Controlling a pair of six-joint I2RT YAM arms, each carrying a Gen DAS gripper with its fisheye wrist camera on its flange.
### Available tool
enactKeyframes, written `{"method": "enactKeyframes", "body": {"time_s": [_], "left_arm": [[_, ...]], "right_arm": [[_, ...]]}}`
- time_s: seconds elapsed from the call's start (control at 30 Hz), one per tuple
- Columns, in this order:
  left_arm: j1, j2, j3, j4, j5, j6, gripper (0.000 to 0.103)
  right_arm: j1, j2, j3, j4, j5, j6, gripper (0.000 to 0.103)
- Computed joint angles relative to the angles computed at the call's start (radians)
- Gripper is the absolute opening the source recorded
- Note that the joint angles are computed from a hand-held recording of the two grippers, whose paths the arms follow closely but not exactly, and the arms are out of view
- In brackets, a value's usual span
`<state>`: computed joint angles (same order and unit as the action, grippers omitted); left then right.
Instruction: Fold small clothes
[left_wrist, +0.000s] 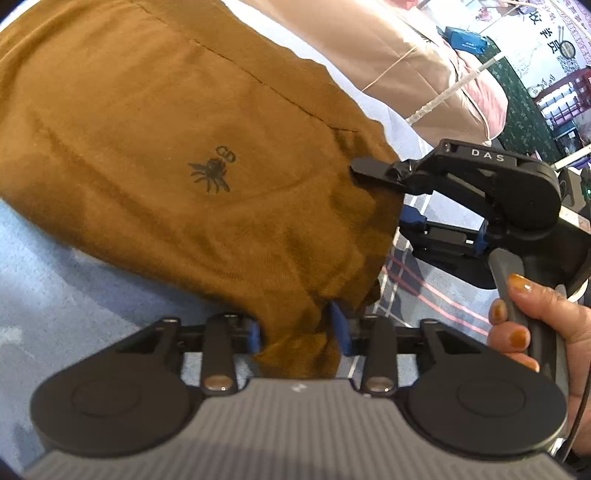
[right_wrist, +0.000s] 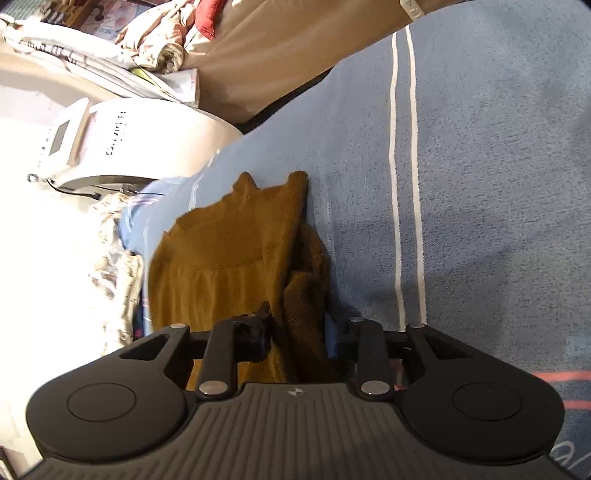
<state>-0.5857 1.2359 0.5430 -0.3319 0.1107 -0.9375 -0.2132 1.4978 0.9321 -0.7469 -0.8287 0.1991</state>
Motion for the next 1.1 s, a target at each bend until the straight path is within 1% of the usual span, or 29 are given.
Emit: {"method": "enactKeyframes", "body": {"time_s": [0.03,0.07,0.1,0.2,0.3,0.37,0.47,0.5,0.57,0.63,0.7,0.77,0.83,0.87,0.93,1.0,1.1], "left_arm": [[0.017,0.012,-0.003,0.014,0.024,-0.001,0.016],[0.036,0.002,-0.016,0.023,0.053,-0.012,0.015],[0.051,-0.008,-0.023,0.022,0.075,-0.025,0.013],[0.075,-0.024,-0.035,0.025,0.117,-0.045,0.01],[0.094,-0.02,-0.038,0.036,0.153,-0.03,0.009],[0.122,-0.04,-0.043,0.023,0.188,-0.022,0.008],[0.226,-0.08,-0.06,0.005,0.288,0.02,0.007],[0.287,-0.105,-0.065,-0.02,0.342,0.044,0.006],[0.433,-0.121,-0.059,-0.076,0.455,0.132,0.006],[0.602,-0.095,-0.015,-0.178,0.552,0.274,0.006],[0.778,-0.032,0.05,-0.289,0.634,0.425,0.006],[0.936,0.069,0.137,-0.403,0.676,0.579,0.006],[1.075,0.167,0.221,-0.488,0.671,0.727,0.006],[1.132,0.216,0.265,-0.521,0.661,0.792,0.006],[1.231,0.311,0.352,-0.559,0.628,0.897,0.006],[1.304,0.409,0.444,-0.592,0.594,0.973,0.007],[1.379,0.553,0.591,-0.645,0.545,1.062,0.008]], "right_arm": [[0.004,-0.004,-0.006,0.014,0.009,0.021,0.045],[0.003,-0.009,-0.009,0.023,0.026,0.031,0.033],[0.008,-0.016,-0.009,0.024,0.048,0.033,0.031],[0.027,-0.058,-0.005,0.013,0.1,0.012,0.029],[0.031,-0.088,0.004,0.002,0.133,0.012,0.027],[0.05,-0.102,0.015,0.0,0.161,0.027,0.027],[0.101,-0.115,0.052,-0.012,0.211,0.038,0.026],[0.122,-0.118,0.07,-0.014,0.229,0.057,0.026],[0.175,-0.109,0.134,-0.039,0.253,0.091,0.026],[0.234,-0.094,0.207,-0.064,0.269,0.121,0.026],[0.309,-0.061,0.289,-0.065,0.275,0.211,0.026],[0.383,0.007,0.38,-0.056,0.277,0.3,0.026],[0.469,0.104,0.489,-0.045,0.309,0.357,0.026],[0.509,0.16,0.55,-0.048,0.323,0.358,0.026],[0.587,0.264,0.649,-0.021,0.345,0.414,0.026],[0.643,0.362,0.742,-0.011,0.355,0.464,0.026],[0.718,0.501,0.89,-0.04,0.408,0.475,0.026]]}}
